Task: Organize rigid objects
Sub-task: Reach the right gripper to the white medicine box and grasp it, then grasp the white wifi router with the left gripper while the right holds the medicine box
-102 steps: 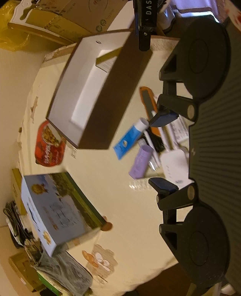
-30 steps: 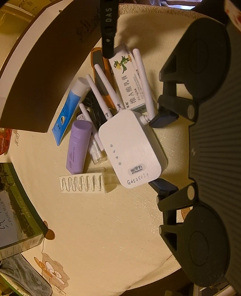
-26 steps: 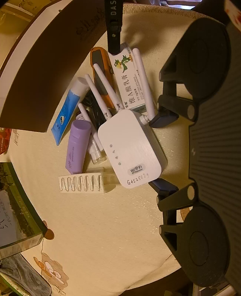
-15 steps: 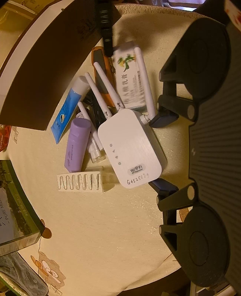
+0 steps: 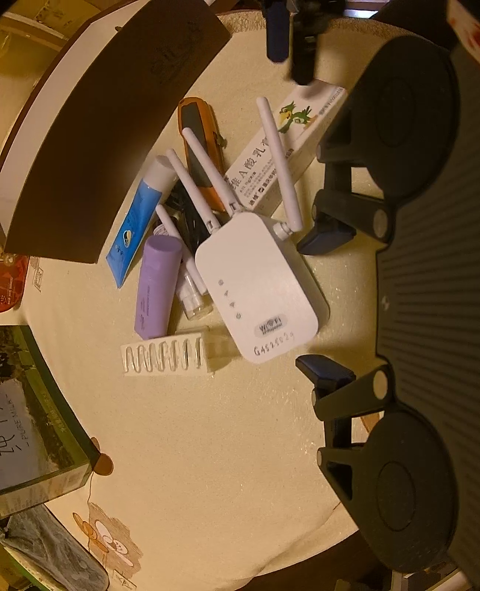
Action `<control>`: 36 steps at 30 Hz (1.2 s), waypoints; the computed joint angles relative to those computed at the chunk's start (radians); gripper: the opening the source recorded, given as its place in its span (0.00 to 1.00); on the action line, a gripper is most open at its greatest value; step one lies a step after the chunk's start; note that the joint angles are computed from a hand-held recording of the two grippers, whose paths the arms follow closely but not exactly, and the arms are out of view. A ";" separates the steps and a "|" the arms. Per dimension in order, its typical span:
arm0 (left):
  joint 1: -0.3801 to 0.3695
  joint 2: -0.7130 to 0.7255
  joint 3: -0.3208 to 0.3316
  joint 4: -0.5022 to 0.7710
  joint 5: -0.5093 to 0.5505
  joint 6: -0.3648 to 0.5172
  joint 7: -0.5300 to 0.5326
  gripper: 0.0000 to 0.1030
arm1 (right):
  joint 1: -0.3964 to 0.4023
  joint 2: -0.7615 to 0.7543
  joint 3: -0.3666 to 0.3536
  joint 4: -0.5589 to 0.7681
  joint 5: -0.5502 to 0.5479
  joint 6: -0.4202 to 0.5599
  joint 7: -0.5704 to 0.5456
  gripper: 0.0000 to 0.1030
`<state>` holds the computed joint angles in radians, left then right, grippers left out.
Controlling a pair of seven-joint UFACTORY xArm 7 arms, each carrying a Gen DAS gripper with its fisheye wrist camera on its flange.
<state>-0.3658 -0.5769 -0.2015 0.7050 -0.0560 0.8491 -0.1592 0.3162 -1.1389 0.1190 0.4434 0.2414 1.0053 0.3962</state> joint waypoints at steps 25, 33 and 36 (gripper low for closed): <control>-0.062 -0.001 0.018 -0.005 -0.082 -0.039 0.143 0.59 | -0.029 0.036 0.047 0.023 -0.123 0.152 0.044 0.36; -0.070 -0.024 -0.009 -0.004 -0.023 -0.012 0.239 0.60 | -0.073 -0.034 0.038 0.014 -0.139 0.264 0.067 0.35; -0.067 -0.015 -0.005 0.003 0.011 -0.036 0.294 0.64 | -0.078 -0.028 0.043 0.018 -0.140 0.264 0.063 0.35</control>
<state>-0.4331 -0.5919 -0.2064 0.7076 -0.0454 0.8128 0.1347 0.2380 -1.1670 0.1623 0.4615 0.1010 1.2691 0.4596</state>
